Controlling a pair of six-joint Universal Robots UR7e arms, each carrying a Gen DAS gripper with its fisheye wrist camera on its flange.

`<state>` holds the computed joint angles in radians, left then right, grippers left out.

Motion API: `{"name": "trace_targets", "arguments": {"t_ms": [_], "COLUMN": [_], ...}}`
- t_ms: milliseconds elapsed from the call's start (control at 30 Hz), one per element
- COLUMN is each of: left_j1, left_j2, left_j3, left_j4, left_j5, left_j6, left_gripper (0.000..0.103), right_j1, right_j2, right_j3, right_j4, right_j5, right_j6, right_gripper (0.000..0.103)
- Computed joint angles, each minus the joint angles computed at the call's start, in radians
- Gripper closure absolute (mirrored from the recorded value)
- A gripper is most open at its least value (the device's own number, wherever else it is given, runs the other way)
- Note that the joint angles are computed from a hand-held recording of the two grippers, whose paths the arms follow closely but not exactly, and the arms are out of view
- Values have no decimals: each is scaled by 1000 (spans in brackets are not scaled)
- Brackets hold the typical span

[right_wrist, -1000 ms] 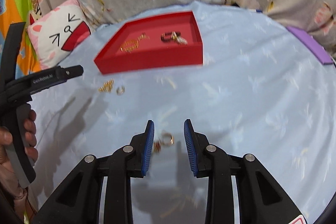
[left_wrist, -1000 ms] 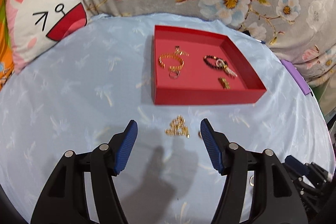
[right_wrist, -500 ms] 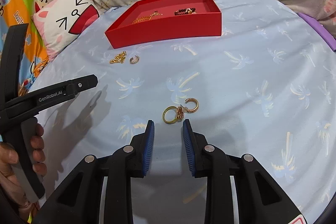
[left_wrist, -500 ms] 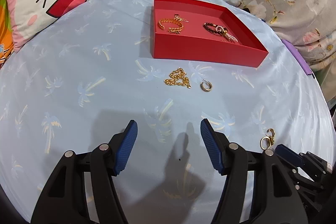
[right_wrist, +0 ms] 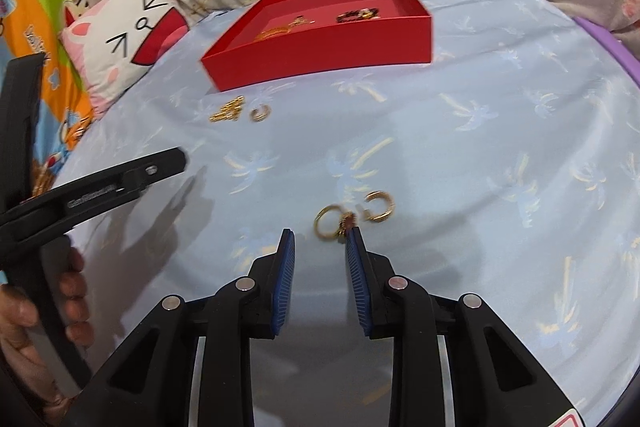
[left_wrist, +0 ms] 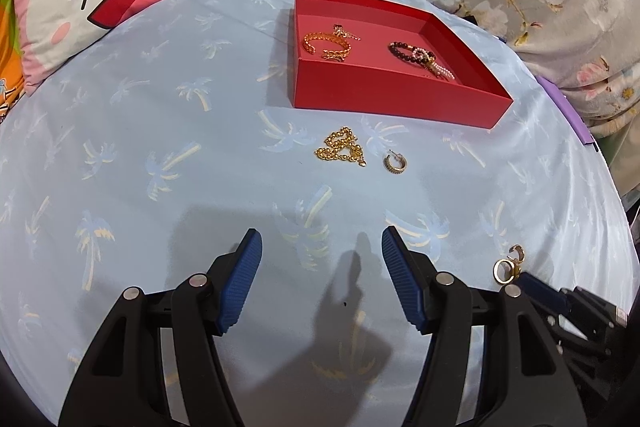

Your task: Organize jewelry

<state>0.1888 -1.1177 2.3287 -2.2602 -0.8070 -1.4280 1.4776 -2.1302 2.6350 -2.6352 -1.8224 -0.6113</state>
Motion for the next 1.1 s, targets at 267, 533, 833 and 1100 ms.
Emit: {"name": "trace_targets", "arguments": {"t_ms": [267,533,833,1100], "left_j1": [-4,1,6,34], "left_j2": [4,7,11,39], "left_j3": [2,1,5,-8], "left_j4": [-11,-17,-39,-91], "left_j5": [-6,-7,-10,-12], "left_j6": [5,7,19,81], "left_gripper": [43,43,43,43], "right_j1": [39,21,9,3], "right_j2": [27,87,82,42], "right_j3": [-3,-2,-1,2], "right_j4": [-67,-129,-115,-78], "right_j5": [-47,-46,-27,-8], "right_j6": [-7,-57,-85,-55], "right_gripper": [78,78,88,92]}}
